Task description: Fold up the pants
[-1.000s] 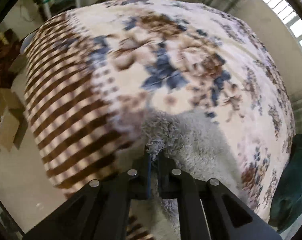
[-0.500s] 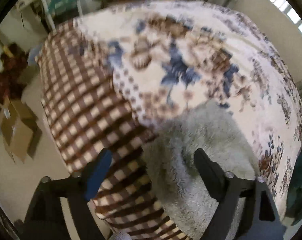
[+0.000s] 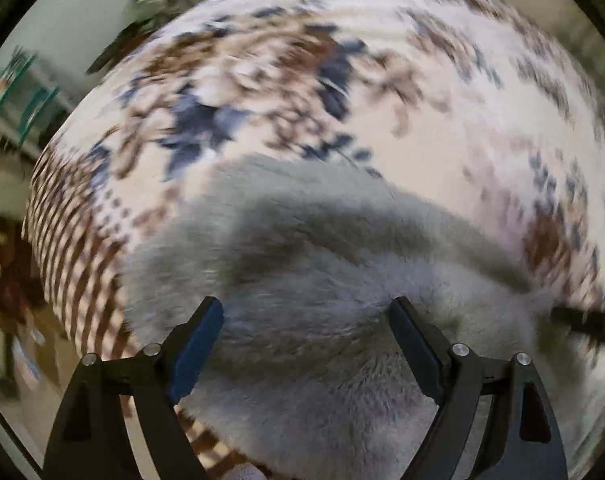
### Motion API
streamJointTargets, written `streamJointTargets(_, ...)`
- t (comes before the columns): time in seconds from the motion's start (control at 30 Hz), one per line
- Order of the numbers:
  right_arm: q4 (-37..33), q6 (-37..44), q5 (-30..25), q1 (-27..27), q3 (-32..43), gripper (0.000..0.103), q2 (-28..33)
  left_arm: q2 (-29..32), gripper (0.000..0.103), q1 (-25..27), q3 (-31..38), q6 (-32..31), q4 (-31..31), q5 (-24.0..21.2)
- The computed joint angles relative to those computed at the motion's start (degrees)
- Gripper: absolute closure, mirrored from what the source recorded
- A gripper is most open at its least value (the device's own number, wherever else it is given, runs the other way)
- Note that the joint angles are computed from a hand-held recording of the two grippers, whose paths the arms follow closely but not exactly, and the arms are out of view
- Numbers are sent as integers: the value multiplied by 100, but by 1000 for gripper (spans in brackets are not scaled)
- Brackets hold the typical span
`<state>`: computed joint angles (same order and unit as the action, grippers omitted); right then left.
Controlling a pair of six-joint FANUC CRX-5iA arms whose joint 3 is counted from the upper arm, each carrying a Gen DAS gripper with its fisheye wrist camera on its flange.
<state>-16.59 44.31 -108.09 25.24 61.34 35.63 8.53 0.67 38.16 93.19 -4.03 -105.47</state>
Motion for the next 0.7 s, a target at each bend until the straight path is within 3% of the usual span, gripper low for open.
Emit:
streamJointTargets(0.03, 314, 120, -135, 89, 69, 97, 78, -17, 18, -45, -103, -67, -61, 32)
streamJointTargets(0.17, 858, 310, -113, 45, 112, 103, 119, -141, 18, 6, -413, -253, -105, 122)
streamJointTargets(0.33, 168, 38, 151, -218, -39, 102, -41, -169, 18, 175, -452, -170, 71, 46)
streamJointTargets(0.37, 16, -15, 248, -283, -250, 99, -230, -150, 18, 178, -372, -147, 109, -26)
streamJointTargets(0.43, -128, -112, 545, -359, -937, 73, -801, -147, 18, 184, -257, -89, 278, -118)
streamJointTargets(0.47, -50, -186, 750, -342, -1388, 48, -1158, -154, 18, 175, -181, -64, 376, -144)
streamJointTargets(0.57, 437, -826, 1304, -52, -2765, 43, -2261, -140, 18, -47, 119, -70, 440, -261)
streamJointTargets(0.7, 1417, -1819, 879, 68, -4301, 36, -3684, -45, 18, -595, 482, -127, 383, -478)
